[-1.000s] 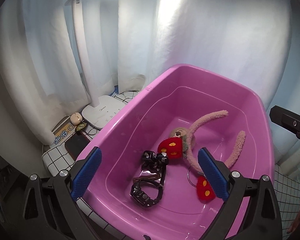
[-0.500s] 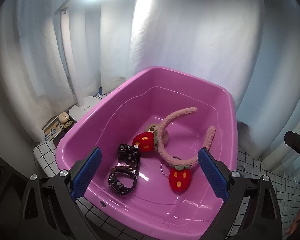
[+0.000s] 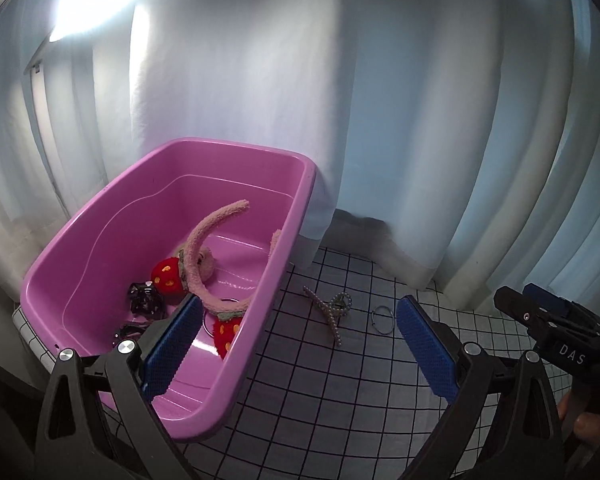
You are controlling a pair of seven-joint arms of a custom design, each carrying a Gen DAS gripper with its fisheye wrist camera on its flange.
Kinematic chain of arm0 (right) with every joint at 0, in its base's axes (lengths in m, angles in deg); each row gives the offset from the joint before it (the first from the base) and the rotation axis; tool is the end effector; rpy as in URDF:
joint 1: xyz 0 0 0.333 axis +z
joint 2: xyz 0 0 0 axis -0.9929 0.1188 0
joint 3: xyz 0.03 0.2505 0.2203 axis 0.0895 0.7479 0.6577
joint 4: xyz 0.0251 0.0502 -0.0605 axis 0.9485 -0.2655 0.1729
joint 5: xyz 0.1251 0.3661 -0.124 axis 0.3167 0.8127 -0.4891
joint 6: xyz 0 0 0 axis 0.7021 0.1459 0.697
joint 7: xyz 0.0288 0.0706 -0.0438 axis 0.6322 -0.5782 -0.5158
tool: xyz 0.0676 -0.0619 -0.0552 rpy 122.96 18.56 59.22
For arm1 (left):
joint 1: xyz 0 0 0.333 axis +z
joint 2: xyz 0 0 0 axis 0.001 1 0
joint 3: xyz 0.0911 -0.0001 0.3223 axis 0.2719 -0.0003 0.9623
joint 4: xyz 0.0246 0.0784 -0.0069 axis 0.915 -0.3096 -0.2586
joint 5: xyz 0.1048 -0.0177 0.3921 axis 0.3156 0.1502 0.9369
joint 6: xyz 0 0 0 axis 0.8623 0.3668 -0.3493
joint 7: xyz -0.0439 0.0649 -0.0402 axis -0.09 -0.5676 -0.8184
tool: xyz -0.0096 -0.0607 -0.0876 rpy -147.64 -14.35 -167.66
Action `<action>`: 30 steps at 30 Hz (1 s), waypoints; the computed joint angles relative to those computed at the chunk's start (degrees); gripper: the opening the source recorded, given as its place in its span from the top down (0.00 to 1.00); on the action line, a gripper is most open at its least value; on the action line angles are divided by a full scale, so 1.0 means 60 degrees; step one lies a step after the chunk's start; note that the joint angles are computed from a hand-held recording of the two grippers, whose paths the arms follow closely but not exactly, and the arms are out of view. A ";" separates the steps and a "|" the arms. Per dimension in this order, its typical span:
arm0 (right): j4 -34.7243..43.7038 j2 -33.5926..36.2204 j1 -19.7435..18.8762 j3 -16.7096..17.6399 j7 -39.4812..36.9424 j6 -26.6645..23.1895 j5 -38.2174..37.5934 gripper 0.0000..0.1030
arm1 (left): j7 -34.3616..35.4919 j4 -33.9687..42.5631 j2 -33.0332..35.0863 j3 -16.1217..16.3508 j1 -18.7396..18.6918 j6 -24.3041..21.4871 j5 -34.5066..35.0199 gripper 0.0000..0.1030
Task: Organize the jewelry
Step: 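Withdraw both open tools from the bin back over the table, then grasp the silver bangle with the right tool while the left tool grasps the pearl hair claw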
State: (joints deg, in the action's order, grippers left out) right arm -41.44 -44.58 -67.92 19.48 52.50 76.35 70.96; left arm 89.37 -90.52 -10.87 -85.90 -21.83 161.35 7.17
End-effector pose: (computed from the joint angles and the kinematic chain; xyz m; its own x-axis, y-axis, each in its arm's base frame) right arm 0.6005 0.2036 0.5381 0.3987 -0.9045 -0.1515 -0.6387 -0.1554 -0.7536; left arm 0.5352 -0.3619 0.5945 0.2638 -0.9548 0.1366 -0.6166 -0.2758 -0.7373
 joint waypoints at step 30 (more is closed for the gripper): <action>0.3162 0.4373 -0.1146 0.0908 -0.2310 -0.1449 0.0523 0.32 | 0.0188 0.2603 0.4022 0.1494 -0.1433 -0.0692 0.0147 0.07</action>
State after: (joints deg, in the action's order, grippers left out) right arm -22.47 -18.34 -74.80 24.92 38.64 67.66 74.10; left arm 90.50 -74.90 13.27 -76.94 -30.43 157.20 8.06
